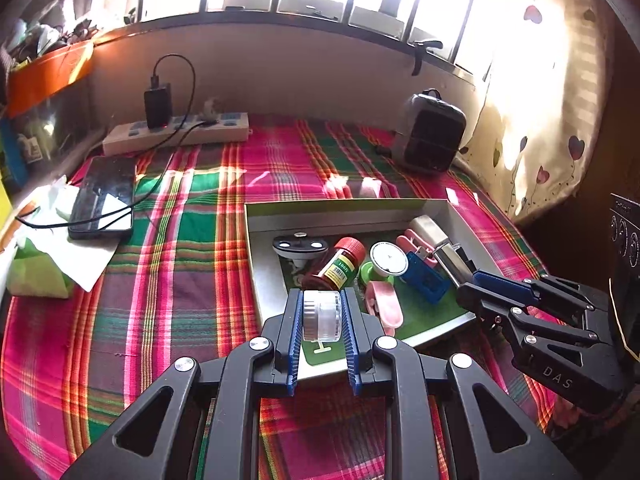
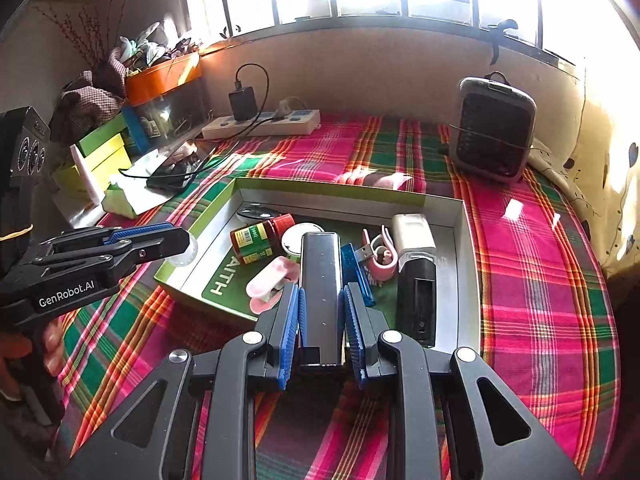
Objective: Organize rigid objects
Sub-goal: 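Carry the white cap and grey bar over the green box lid with both grippers, then lower the grey bar and white cap into the box lid and open both grippers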
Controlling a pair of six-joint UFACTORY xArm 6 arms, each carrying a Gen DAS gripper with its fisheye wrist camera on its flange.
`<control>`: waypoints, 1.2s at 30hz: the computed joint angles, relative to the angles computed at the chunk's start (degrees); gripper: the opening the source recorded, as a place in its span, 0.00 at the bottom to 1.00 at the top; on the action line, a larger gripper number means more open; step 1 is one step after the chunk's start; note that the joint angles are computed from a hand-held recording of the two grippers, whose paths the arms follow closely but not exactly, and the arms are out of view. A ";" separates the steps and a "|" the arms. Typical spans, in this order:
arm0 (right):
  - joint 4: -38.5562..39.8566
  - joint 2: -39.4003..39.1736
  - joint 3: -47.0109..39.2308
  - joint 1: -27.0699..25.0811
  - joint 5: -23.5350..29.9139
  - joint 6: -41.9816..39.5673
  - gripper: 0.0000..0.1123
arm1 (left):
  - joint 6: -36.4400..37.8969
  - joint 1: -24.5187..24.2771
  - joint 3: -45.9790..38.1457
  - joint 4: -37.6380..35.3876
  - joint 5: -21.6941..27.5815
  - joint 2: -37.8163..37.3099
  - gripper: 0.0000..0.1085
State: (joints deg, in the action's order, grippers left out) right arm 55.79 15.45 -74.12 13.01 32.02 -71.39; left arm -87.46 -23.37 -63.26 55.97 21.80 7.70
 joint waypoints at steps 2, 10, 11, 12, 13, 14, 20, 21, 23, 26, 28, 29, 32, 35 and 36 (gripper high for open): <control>-0.92 1.02 -1.09 0.07 -0.30 1.18 0.22 | 0.51 0.18 -0.75 -0.46 -0.12 0.88 0.17; -4.38 4.10 -4.57 0.29 -0.31 4.71 0.22 | 3.98 0.31 -2.77 -3.58 -0.21 3.54 0.17; -4.90 4.38 -4.86 0.32 -0.20 5.25 0.22 | 4.28 0.32 -2.91 -3.89 -0.32 3.79 0.17; -5.42 4.62 -5.07 0.36 -0.13 5.80 0.22 | 4.74 0.25 -3.14 -4.37 -0.14 4.06 0.17; -5.84 4.87 -5.27 0.41 -0.13 6.24 0.22 | 5.04 0.24 -3.25 -4.70 -0.14 4.26 0.17; -6.19 5.13 -5.51 0.48 -0.12 6.68 0.22 | 5.18 0.21 -3.37 -4.86 -0.13 4.47 0.17; -7.67 6.09 -6.30 0.78 0.40 8.26 0.22 | 6.37 0.04 -4.09 -5.83 0.53 5.42 0.17; -7.85 6.20 -6.40 0.83 0.41 8.44 0.22 | 6.50 -0.03 -4.19 -6.00 0.67 5.57 0.17; -8.29 6.42 -6.50 0.97 0.21 8.88 0.22 | 6.72 -0.02 -4.31 -6.40 0.56 5.85 0.17; -8.53 6.64 -6.63 1.04 0.30 9.10 0.22 | 6.84 -0.05 -4.55 -6.37 0.81 6.19 0.17; -8.59 6.83 -6.76 1.11 0.20 9.33 0.22 | 7.36 -0.08 -4.80 -6.89 1.07 6.55 0.17; -8.87 6.95 -6.84 1.13 0.17 9.65 0.22 | 7.71 -0.04 -4.82 -7.45 0.96 6.70 0.17; -9.43 7.28 -6.99 1.15 0.12 10.27 0.22 | 7.62 0.11 -4.80 -7.29 0.80 6.87 0.17; -9.03 7.36 -7.06 1.08 0.17 10.02 0.22 | 7.52 0.25 -4.82 -7.06 0.64 7.12 0.17; -9.01 7.37 -7.07 1.09 0.08 9.98 0.22 | 7.56 0.29 -4.82 -7.07 0.64 7.15 0.17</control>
State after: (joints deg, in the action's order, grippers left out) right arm 46.78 22.83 -81.19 14.11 32.10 -61.41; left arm -79.90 -23.09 -68.08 48.90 22.44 14.85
